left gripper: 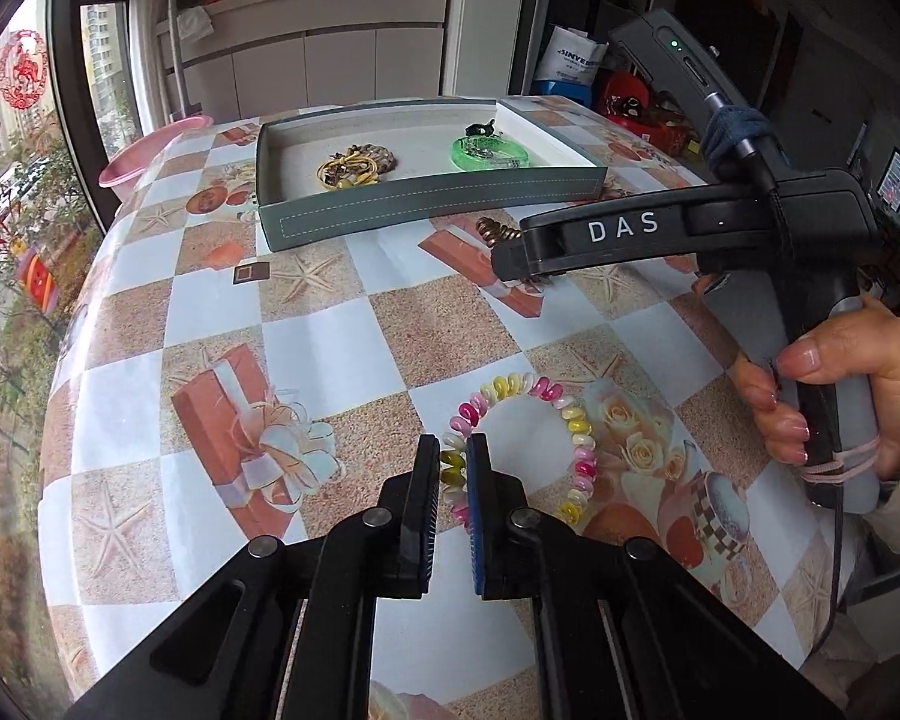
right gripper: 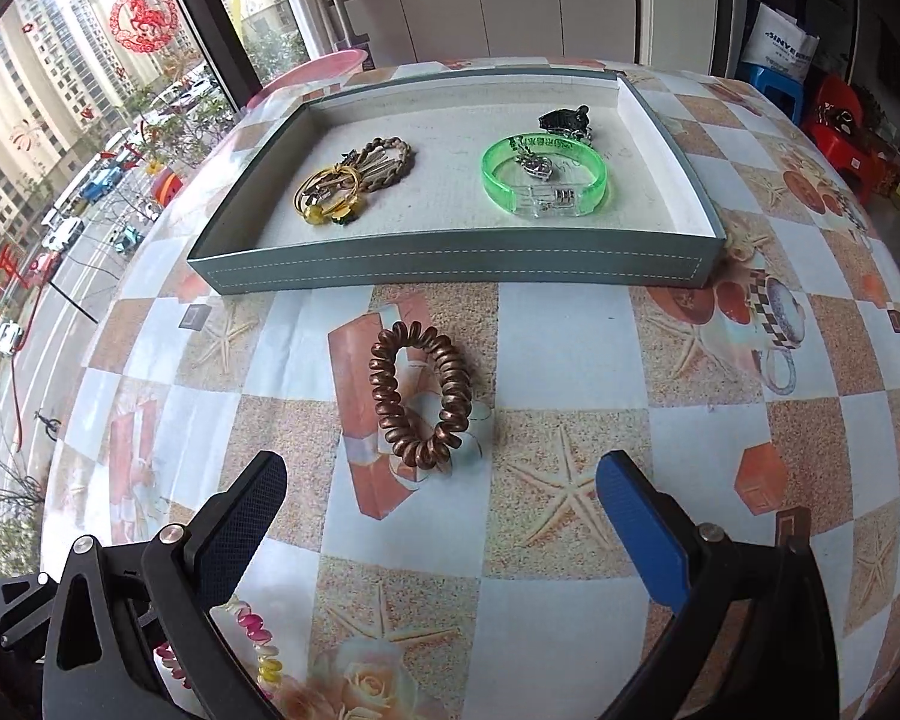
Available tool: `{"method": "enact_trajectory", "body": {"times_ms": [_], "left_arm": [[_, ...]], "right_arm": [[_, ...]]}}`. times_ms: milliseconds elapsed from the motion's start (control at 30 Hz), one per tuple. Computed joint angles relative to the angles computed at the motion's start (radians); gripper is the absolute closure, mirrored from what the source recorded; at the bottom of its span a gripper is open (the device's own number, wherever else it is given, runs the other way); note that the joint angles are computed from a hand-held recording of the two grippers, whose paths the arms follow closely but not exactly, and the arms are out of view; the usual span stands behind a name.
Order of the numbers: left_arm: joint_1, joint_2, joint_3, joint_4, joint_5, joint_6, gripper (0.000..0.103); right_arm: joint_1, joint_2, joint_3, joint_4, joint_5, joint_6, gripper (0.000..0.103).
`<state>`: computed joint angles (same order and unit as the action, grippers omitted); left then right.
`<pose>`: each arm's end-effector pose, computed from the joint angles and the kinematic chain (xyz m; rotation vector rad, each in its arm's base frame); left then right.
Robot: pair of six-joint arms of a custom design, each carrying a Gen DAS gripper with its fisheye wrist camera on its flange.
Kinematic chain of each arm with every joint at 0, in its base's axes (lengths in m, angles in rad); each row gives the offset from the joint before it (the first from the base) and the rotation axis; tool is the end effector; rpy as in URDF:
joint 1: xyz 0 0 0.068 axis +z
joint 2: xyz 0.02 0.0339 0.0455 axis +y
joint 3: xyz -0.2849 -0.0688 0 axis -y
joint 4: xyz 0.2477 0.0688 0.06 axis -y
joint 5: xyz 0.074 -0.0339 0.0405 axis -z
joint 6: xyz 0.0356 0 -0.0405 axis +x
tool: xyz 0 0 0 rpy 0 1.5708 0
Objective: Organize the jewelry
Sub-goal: 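Grasp the pink-yellow beaded bracelet with the left tool while the right tool grasps the brown coil hair tie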
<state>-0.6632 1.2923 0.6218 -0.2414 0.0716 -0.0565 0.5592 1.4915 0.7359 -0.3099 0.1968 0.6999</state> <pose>0.1876 -0.1498 0.1939 0.7828 2.3975 -0.3882 0.2339 0.1382 0.1760 0.2502 2.6028 0.1888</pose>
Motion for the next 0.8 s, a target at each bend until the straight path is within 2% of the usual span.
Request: {"method": "enact_trajectory", "body": {"times_ms": [100,200,300,367,400,467,500,633,800], "left_arm": [[0.016,-0.006,0.008,-0.009,0.003,0.004,0.081],[0.028,0.004,0.020,-0.008,0.009,0.008,0.081],[0.032,0.012,0.026,-0.006,0.013,0.006,0.081],[0.032,0.017,0.027,-0.005,0.014,0.005,0.081],[0.031,0.016,0.026,-0.006,0.013,0.004,0.081],[0.028,0.019,0.024,-0.004,0.011,0.000,0.081],[0.028,0.021,0.023,-0.002,0.011,-0.002,0.081],[0.021,0.028,0.020,0.005,0.003,-0.007,0.081],[0.021,0.027,0.019,0.007,0.000,-0.011,0.081]], "right_arm": [[-0.013,0.062,0.044,0.006,-0.003,-0.014,0.001],[-0.014,0.108,0.075,0.003,-0.008,-0.022,0.008],[0.008,0.135,0.098,-0.025,0.046,-0.031,0.015],[0.025,0.134,0.104,-0.049,0.085,-0.033,0.031],[0.029,0.132,0.104,-0.059,0.101,-0.035,0.035],[0.031,0.115,0.089,-0.060,0.119,-0.034,0.058],[0.027,0.102,0.077,-0.057,0.118,-0.032,0.063],[0.015,0.060,0.036,-0.038,0.100,-0.028,0.071],[0.020,0.020,0.003,-0.027,0.091,-0.006,0.076]]}}
